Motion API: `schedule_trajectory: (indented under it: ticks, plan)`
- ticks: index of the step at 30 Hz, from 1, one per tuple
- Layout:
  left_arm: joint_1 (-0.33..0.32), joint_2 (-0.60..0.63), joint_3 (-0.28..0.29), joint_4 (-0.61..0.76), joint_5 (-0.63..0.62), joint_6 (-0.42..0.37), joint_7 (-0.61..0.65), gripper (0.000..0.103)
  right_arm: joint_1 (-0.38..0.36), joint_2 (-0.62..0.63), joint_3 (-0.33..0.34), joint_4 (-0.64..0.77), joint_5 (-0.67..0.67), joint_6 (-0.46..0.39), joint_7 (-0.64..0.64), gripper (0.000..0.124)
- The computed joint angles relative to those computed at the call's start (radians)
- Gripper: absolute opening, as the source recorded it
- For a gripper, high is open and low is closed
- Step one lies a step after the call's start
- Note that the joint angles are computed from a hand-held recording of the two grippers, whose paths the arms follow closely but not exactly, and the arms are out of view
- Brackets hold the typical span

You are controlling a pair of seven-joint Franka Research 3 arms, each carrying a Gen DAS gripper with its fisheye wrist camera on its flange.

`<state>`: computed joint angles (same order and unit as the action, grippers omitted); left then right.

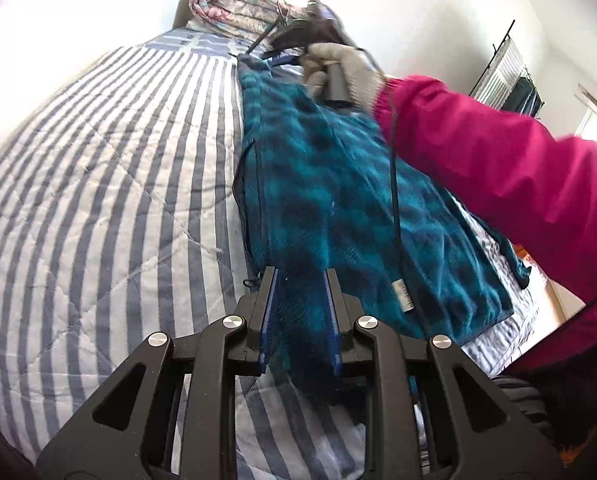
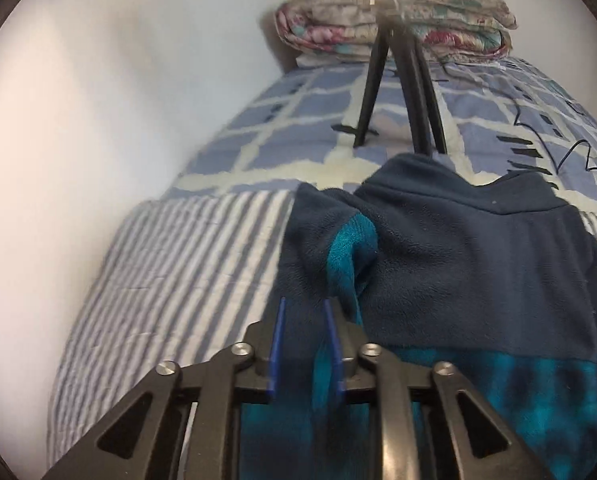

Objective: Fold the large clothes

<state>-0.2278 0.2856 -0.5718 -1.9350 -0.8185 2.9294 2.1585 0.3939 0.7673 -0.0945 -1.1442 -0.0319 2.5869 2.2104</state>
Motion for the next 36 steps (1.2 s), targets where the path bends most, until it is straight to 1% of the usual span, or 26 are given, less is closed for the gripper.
schedule_trajectory:
  ticks: [2, 3, 6, 8, 9, 12, 14, 17, 20, 22, 24, 27, 31, 33, 36]
  plan:
    - [0.007, -0.032, -0.002, -0.009, -0.02, -0.015, -0.01, 0.02, 0.008, -0.104, 0.004, -0.133, 0.005, 0.053, 0.006, 0.024]
    - [0.002, -0.044, 0.008, -0.009, -0.019, -0.022, -0.016, 0.02, 0.017, -0.156, -0.001, -0.196, -0.003, 0.074, 0.014, 0.024]
    - [-0.033, -0.106, 0.047, -0.031, -0.003, -0.009, -0.044, 0.02, 0.061, -0.321, -0.028, -0.365, -0.067, 0.089, 0.058, 0.025]
    - [-0.083, -0.144, 0.105, -0.048, 0.111, -0.008, -0.149, 0.02, 0.081, -0.417, -0.037, -0.452, -0.131, 0.084, 0.106, 0.026]
    - [-0.095, -0.16, 0.119, -0.055, 0.137, -0.009, -0.181, 0.02, 0.088, -0.475, -0.035, -0.505, -0.163, 0.089, 0.134, 0.027]
    - [-0.113, -0.215, 0.144, -0.066, 0.126, -0.033, -0.194, 0.02, 0.096, -0.625, -0.013, -0.622, -0.259, 0.071, 0.202, 0.028]
    - [-0.138, -0.256, 0.175, -0.066, 0.189, -0.024, -0.247, 0.02, 0.088, -0.721, 0.012, -0.69, -0.309, 0.063, 0.231, 0.029]
    - [-0.166, -0.292, 0.214, -0.031, 0.274, -0.033, -0.309, 0.02, 0.065, -0.854, 0.059, -0.771, -0.366, 0.042, 0.268, 0.029]
    - [-0.184, -0.314, 0.241, 0.054, 0.371, -0.063, -0.371, 0.02, 0.032, -0.968, 0.11, -0.83, -0.395, 0.016, 0.295, 0.029]
    - [-0.193, -0.313, 0.252, 0.116, 0.412, -0.095, -0.397, 0.02, 0.01, -1.03, 0.143, -0.862, -0.404, 0.002, 0.298, 0.029]
    - [-0.199, -0.305, 0.256, 0.181, 0.442, -0.121, -0.414, 0.02, -0.019, -1.083, 0.183, -0.881, -0.426, -0.038, 0.303, 0.029]
    - [-0.204, -0.279, 0.252, 0.292, 0.494, -0.171, -0.447, 0.02, -0.058, -1.16, 0.236, -0.915, -0.437, -0.09, 0.299, 0.03]
    - [-0.214, -0.222, 0.235, 0.453, 0.591, -0.249, -0.497, 0.02, -0.103, -1.265, 0.28, -0.995, -0.408, -0.087, 0.306, 0.031]
    - [-0.222, -0.19, 0.229, 0.529, 0.646, -0.282, -0.541, 0.02, -0.128, -1.311, 0.299, -1.032, -0.391, -0.088, 0.304, 0.031]
    - [-0.244, -0.132, 0.225, 0.675, 0.749, -0.367, -0.585, 0.02, -0.176, -1.368, 0.328, -1.066, -0.366, -0.109, 0.306, 0.031]
